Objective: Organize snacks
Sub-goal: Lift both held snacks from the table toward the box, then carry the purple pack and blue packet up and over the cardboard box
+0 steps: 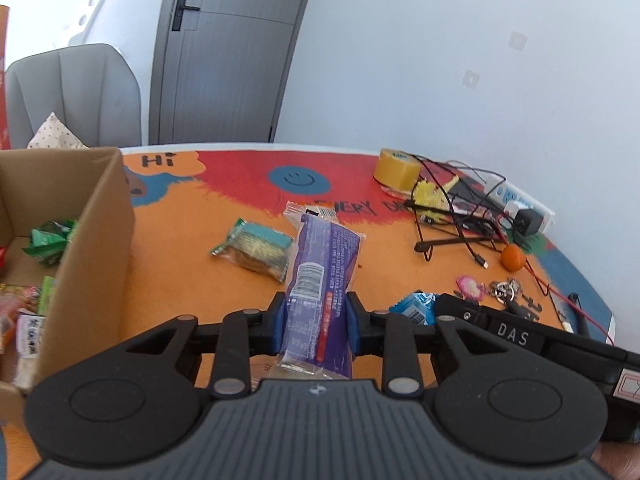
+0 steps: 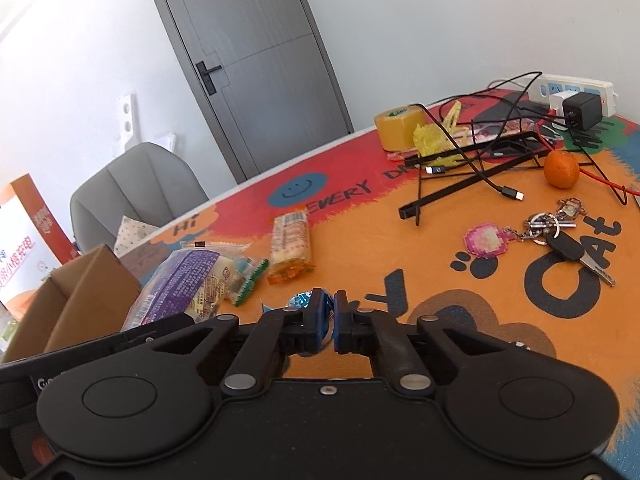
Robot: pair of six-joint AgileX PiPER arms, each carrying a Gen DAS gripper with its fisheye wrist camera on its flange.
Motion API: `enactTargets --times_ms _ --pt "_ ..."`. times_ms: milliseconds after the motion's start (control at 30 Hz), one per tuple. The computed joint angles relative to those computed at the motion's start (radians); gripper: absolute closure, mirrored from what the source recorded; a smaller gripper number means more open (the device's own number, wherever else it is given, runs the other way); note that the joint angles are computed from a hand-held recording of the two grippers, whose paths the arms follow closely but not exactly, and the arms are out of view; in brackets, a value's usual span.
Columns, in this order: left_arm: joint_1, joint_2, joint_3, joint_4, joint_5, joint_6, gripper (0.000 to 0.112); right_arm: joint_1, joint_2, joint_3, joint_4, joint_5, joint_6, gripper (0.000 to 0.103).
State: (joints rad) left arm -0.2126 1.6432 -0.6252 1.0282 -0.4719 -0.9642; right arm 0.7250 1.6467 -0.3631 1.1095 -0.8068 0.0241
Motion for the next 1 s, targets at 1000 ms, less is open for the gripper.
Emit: enactTargets --times_ms 1000 --pt "0.48 -0.13 -0.05 0.355 -0.199 -0.275 0.084 0.15 0.009 -0.324 0.155 0.006 -0.364 0.098"
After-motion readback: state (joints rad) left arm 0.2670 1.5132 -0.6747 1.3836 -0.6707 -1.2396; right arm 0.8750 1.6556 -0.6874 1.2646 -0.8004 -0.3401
